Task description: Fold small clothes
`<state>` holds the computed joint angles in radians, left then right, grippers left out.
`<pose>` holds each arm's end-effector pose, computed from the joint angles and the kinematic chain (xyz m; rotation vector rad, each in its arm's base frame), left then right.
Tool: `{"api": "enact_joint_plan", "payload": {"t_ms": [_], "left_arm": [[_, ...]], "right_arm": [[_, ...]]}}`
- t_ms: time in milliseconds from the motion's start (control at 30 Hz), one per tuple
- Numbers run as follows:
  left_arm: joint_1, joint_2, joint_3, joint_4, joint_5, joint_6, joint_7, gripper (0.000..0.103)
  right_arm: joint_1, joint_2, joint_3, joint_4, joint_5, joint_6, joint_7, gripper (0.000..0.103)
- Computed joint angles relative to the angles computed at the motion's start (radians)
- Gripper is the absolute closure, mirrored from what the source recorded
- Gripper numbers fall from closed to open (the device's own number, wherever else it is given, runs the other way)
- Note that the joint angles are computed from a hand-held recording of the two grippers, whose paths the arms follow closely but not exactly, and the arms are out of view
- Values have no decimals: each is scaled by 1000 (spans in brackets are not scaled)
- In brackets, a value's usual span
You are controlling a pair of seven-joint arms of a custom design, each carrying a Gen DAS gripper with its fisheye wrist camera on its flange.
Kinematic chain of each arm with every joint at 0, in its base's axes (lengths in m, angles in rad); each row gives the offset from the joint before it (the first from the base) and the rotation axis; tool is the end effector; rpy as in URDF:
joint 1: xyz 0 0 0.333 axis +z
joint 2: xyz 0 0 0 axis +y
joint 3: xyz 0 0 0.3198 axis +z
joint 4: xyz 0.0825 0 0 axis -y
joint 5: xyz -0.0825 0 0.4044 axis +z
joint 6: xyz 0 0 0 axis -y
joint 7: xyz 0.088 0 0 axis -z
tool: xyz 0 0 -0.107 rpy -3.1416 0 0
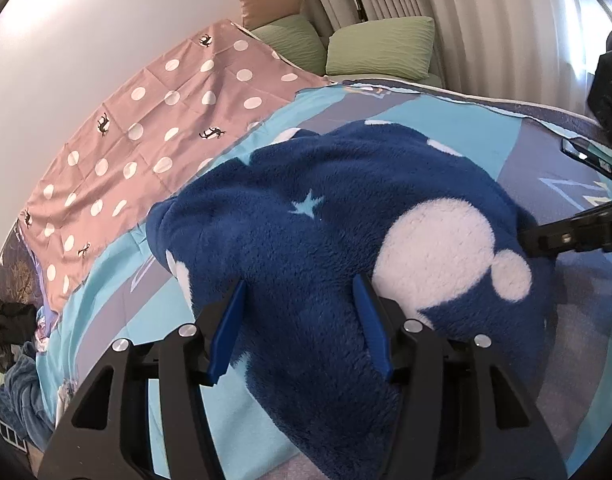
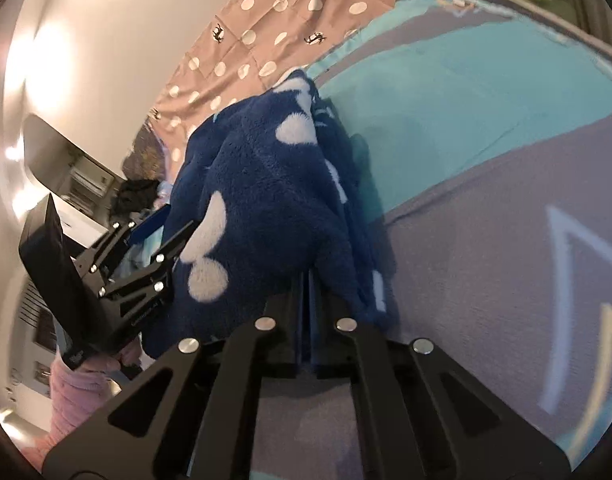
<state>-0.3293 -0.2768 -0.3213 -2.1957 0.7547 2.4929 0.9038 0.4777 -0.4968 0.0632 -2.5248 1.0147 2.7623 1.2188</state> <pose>0.4157 -0.3372 0.5510 -1.2080 2.0060 -0.5179 0.4011 0.2014 0.5113 -1.6202 1.5032 0.0985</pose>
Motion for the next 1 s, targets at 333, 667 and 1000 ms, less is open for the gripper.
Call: {"api": "enact_joint_plan", "payload": {"t_ms": [333, 667, 1000], "left_arm": [[-64, -155, 65, -116, -193, 131, 29, 48], [-52, -147, 76, -218, -261, 250, 13, 44], [41, -139, 89, -101, -287, 242, 2, 44]], "right_arm": [[146, 14, -22, 61, -45, 215, -179, 94], [6, 102, 50, 93, -155, 36, -41, 103], [-89, 165, 143, 291, -467, 111, 80, 81]]}}
